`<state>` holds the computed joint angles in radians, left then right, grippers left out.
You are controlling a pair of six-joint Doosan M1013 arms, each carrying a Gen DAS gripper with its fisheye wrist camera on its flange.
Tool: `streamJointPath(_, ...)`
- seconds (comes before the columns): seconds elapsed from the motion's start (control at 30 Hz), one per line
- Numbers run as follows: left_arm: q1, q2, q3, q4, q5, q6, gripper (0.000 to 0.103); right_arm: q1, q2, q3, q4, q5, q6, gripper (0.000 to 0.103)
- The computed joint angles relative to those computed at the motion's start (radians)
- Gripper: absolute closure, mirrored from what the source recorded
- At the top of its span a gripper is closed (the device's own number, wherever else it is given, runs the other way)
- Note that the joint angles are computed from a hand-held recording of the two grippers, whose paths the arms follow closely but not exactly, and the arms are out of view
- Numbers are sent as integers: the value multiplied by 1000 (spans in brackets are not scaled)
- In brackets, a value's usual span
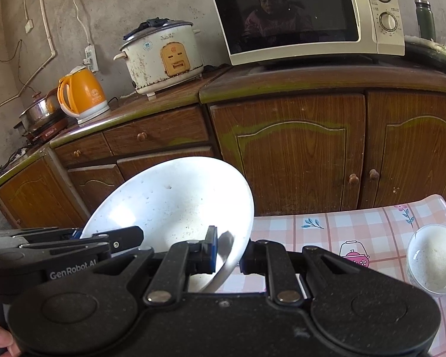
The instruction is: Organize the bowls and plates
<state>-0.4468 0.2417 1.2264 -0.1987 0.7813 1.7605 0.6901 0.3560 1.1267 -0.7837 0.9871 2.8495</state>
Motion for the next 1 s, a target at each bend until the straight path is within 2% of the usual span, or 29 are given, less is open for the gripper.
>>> streamJointPath(1.0,11,-89,81,2,-44,-8,75,75,-13,-27,-57,62,-12,84)
